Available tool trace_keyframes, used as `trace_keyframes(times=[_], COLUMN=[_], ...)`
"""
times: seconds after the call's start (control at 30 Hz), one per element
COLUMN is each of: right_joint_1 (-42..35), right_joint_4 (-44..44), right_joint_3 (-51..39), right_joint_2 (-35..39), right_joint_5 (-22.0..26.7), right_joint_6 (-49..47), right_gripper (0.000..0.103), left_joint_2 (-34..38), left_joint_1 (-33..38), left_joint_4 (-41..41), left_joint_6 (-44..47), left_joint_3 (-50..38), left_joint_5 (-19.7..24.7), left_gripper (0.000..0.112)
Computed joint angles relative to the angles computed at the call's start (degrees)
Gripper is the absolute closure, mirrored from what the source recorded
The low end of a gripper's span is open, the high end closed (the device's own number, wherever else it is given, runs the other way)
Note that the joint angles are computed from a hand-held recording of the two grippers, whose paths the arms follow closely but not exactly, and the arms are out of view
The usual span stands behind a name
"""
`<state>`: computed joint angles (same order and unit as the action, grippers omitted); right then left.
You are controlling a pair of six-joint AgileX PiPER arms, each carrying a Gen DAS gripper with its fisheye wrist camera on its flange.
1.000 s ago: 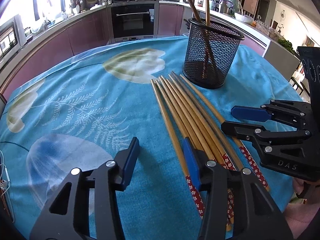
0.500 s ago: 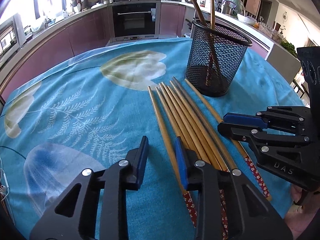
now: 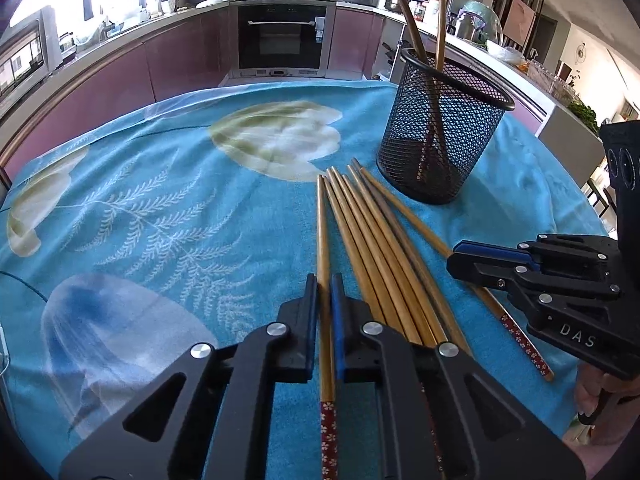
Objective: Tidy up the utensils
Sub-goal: 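Close the right gripper on a chopstick while the left gripper grasps another, then lift both chopsticks upright and lower them into the black mesh holder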
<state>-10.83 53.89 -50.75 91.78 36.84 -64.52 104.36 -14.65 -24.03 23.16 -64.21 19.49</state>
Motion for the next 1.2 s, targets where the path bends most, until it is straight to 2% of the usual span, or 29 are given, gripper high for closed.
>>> trace_keyframes(times=[0.33,0.47,0.67,1.03,1.2], right_joint_1=[-3.2,-4.6,-7.7,-12.7,-14.4], right_joint_4=[3.5,5.5,7.6,12.6,14.3], right_joint_3=[1.6,2.0,1.5,0.1,-1.4], right_joint_2=[-3.0,-4.6,-6.7,-9.3,-9.4], right_joint_5=[4.3,6.7,11.3,16.9,18.4], right_joint_6=[-5.6,-8.0,-10.0,-13.1,-14.3], right_gripper=[0.097,0.097,0.097,0.097,0.097], left_joint_2=[-3.4,-5.3,-8.8,-14.7,-16.1], left_joint_1=[2.5,4.9,7.4,12.4,13.5], left_joint_4=[-10.1,-19.0,-27.4,-37.0,-40.0], left_joint_6=[10.3,19.2,27.3,35.0,36.2], left_joint_3=[2.0,2.2,2.6,2.6,2.0], left_joint_5=[1.3,5.1,10.2,18.2,19.9], left_gripper=[0.105,0.105,0.105,0.105,0.105])
